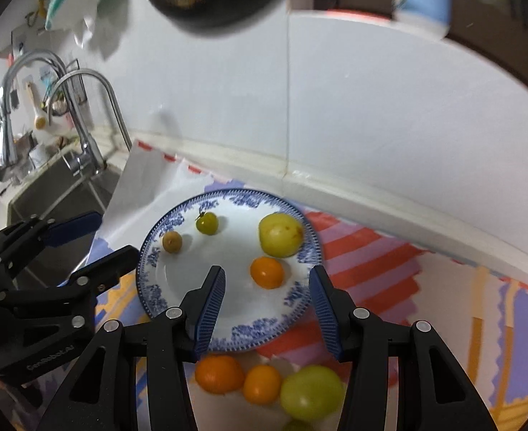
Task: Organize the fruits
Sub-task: 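Open both tools and withdraw them from the plate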
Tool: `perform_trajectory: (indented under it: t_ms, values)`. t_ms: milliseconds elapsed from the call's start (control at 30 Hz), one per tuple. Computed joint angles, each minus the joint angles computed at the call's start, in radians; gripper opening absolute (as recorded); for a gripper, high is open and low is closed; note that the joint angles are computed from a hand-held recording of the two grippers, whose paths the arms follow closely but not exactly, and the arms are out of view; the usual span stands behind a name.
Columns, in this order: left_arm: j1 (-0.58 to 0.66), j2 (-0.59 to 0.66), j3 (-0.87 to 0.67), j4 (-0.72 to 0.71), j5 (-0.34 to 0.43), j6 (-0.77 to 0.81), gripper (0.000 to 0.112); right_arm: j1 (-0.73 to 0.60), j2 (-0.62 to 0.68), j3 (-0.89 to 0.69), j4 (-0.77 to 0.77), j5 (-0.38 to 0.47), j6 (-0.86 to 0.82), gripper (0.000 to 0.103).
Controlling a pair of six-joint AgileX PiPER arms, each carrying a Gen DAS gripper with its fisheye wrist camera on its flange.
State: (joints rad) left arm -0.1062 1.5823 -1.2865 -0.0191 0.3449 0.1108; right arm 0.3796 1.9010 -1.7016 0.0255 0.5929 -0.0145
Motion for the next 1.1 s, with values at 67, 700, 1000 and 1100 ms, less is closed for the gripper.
perform_trajectory:
  t_ms: [67,700,1000,1100]
  values:
    - [-0.022,-0.040,0.041,0.067,-0.028,-0.063,0.064,0.005,-0.056,0.073,-0.048,-0.039,0.042,0.050]
    - [-0.329,-0.304,0.309,0.824,-0.017,-0.867,0.081,-0.061,-0.507,0.593,-0.367,-0.205,0.366,0.064]
    - [-0.501,-0.266,0.309,1.029,0.104,-1.130,0.081,-0.167,-0.587,0.687,-0.209,-0.230,0.156,0.064]
    - [-0.558,-0.239,0.303,1.103,0.160,-1.254,0.081,-0.221,-0.583,0.691,-0.104,-0.234,0.010,0.064]
